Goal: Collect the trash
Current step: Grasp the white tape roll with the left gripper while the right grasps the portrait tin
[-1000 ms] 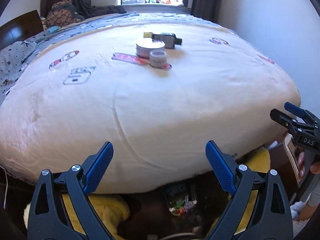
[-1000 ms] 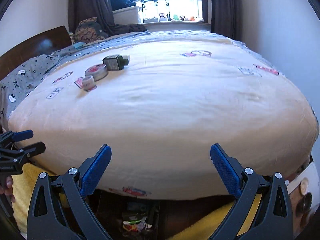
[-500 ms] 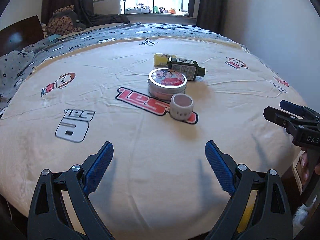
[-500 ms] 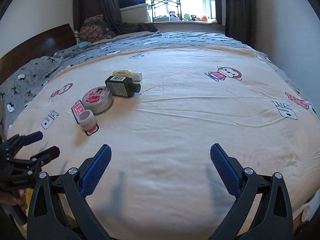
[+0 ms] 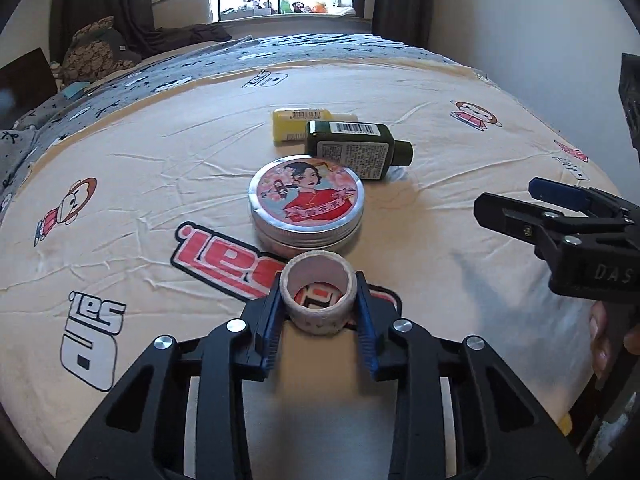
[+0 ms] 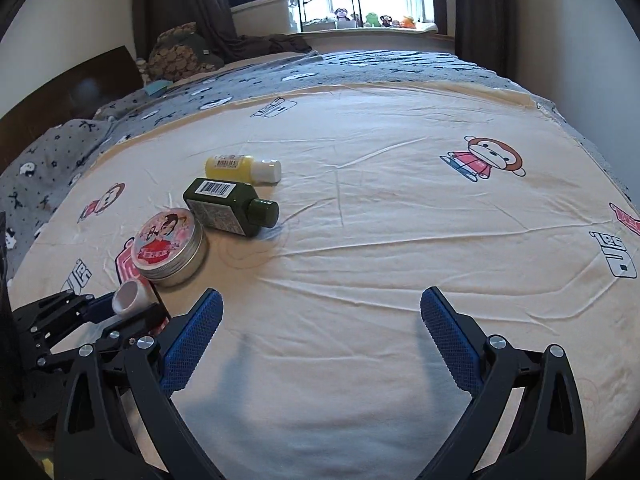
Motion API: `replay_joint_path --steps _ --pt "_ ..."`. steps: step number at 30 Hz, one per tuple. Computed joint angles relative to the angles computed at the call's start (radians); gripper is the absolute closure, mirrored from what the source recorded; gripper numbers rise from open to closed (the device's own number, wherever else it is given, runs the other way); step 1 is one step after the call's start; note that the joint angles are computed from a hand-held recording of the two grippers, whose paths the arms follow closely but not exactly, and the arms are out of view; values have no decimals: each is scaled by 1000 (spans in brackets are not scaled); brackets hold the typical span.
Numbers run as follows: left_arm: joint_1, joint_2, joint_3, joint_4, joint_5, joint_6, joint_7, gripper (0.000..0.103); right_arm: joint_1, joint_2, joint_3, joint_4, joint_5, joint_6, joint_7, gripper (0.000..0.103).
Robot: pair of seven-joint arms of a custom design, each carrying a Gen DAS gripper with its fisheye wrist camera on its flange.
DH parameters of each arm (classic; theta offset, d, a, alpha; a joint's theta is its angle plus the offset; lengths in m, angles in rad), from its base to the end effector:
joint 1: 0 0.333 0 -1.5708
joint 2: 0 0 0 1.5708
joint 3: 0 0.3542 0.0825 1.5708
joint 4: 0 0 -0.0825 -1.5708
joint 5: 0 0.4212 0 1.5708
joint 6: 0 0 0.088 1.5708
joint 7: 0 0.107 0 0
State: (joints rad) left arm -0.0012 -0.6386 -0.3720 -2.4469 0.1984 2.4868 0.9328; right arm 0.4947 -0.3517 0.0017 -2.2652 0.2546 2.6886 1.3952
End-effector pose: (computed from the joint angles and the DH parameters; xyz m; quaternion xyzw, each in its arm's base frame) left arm 0.3912 -0.1858 0.5986 -0.7051 0.6118 -0.2354 0.2704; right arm 0.4586 0.2393 0.6143 -0.7904 0.4752 -0.1429 0.3592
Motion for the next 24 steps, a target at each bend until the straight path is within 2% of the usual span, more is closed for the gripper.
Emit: replay_joint_path --steps 5,10,12,15,19,21,24 --pt "17 -86 21 -37 20 -74 25 72 48 25 0 15 70 -8 -36 4" --pt "47 -152 61 -74 7 -99 49 72 94 64 22 49 160 -50 -84 5" --pt "51 -177 76 -89 -7 -101 65 72 90 85 52 67 143 -39 -75 9" --pt "61 -205 82 -101 -23 -104 86 72 96 142 73 130 162 -71 -66 15" --pt "61 -231 93 -112 -58 -106 110 72 48 213 134 203 20 -83 73 19" --pt "64 -244 86 -115 -65 -107 120 72 36 230 147 221 -32 -82 118 32" --pt "62 -254 74 -113 -79 -108 123 72 34 223 146 218 -40 -92 110 32"
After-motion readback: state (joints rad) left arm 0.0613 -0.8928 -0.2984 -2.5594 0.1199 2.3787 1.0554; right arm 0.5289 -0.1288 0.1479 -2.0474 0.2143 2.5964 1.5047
